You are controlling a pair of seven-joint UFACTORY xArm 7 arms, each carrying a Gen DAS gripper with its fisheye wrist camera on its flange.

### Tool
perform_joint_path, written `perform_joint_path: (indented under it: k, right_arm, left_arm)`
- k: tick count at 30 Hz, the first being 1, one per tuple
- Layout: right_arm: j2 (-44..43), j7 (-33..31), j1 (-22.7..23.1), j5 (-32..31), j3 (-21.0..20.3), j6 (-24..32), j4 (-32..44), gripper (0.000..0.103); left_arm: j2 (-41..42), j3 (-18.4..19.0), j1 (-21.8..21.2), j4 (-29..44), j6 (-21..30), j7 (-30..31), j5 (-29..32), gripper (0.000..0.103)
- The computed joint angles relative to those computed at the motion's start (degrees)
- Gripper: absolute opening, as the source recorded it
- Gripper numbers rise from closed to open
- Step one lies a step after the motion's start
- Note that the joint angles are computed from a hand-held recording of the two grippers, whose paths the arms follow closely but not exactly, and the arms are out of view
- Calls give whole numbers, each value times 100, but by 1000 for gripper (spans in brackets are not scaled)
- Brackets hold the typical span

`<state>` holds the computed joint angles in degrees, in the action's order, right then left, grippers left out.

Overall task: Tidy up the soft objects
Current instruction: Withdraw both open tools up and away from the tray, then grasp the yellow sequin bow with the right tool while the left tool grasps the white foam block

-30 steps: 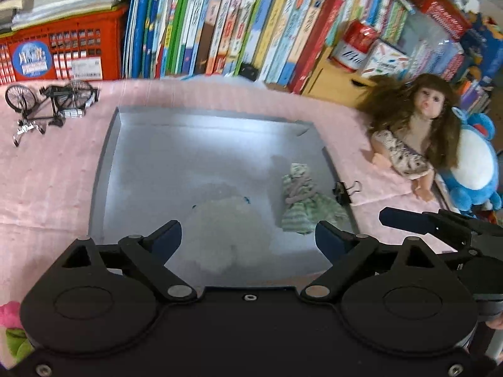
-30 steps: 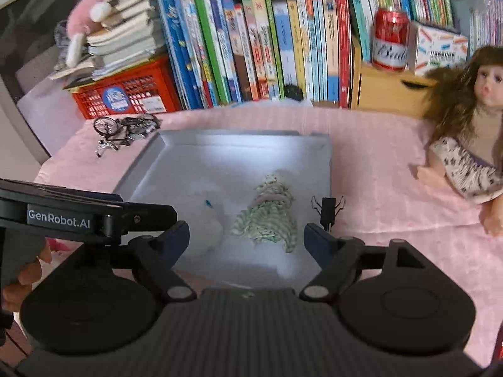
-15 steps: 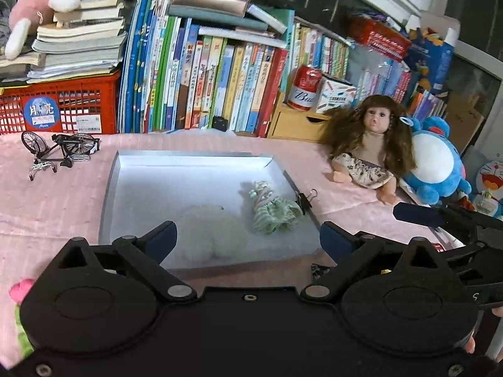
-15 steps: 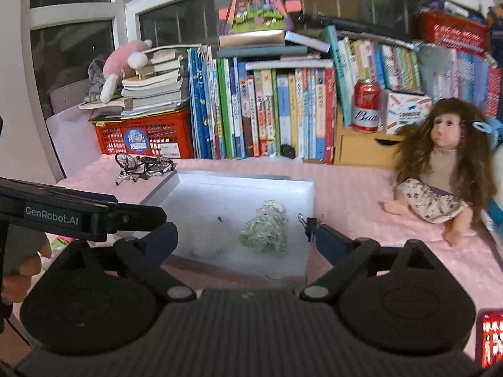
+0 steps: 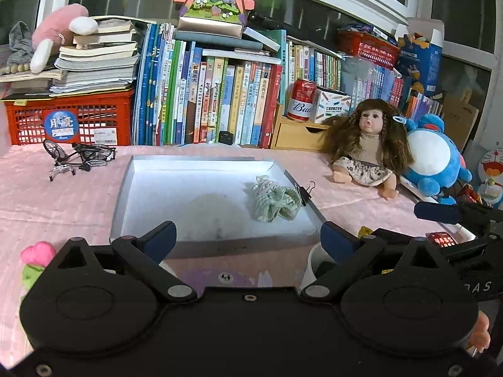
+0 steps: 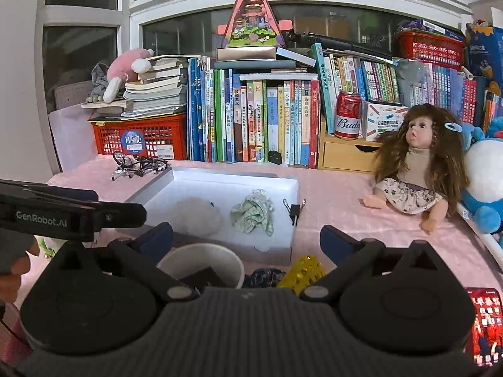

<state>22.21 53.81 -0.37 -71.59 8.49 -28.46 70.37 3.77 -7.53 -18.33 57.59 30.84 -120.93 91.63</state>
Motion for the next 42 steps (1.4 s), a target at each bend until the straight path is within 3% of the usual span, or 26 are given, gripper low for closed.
perform_joint_path:
  k: [7, 18, 20, 25, 28, 30, 37, 42]
  right_arm:
    - [-320, -1339, 76, 1170, -103, 133, -690, 103]
    - [-135, -1727, -608, 1739, 478, 797, -694, 103]
    - [-46, -1708, -886, 1703, 768, 953, -646, 103]
    - [547, -1419, -2466, 1170, 2527, 1579, -383, 103]
    - [904, -1583, -2977, 1325, 3176, 1811, -320, 103]
    - [1105, -1722, -3162, 1477, 3443, 1908, -282, 103]
    - [1448, -2042, -3150, 2151, 3559, 2017, -161, 103]
    - [1928, -2423, -3512, 2560, 4106, 2280, -56, 103]
  left_arm:
    - [-198, -72, -41, -234, 225, -14, 97, 99]
    - [-285, -269, -209, -542, 428, 67, 328, 99]
    - [-256, -302, -269, -578, 519, 133, 294, 99]
    - [-166, -349, -405, -636, 680, 31, 262, 99]
    - [-67, -415, -557, -616, 1048, 179, 185, 99]
    - [-24, -426, -637, -607, 1143, 187, 182, 99]
    - [92, -422, -791, -587, 1168, 113, 222, 99]
    - [378, -413, -966, -446, 1576, 44, -154, 93]
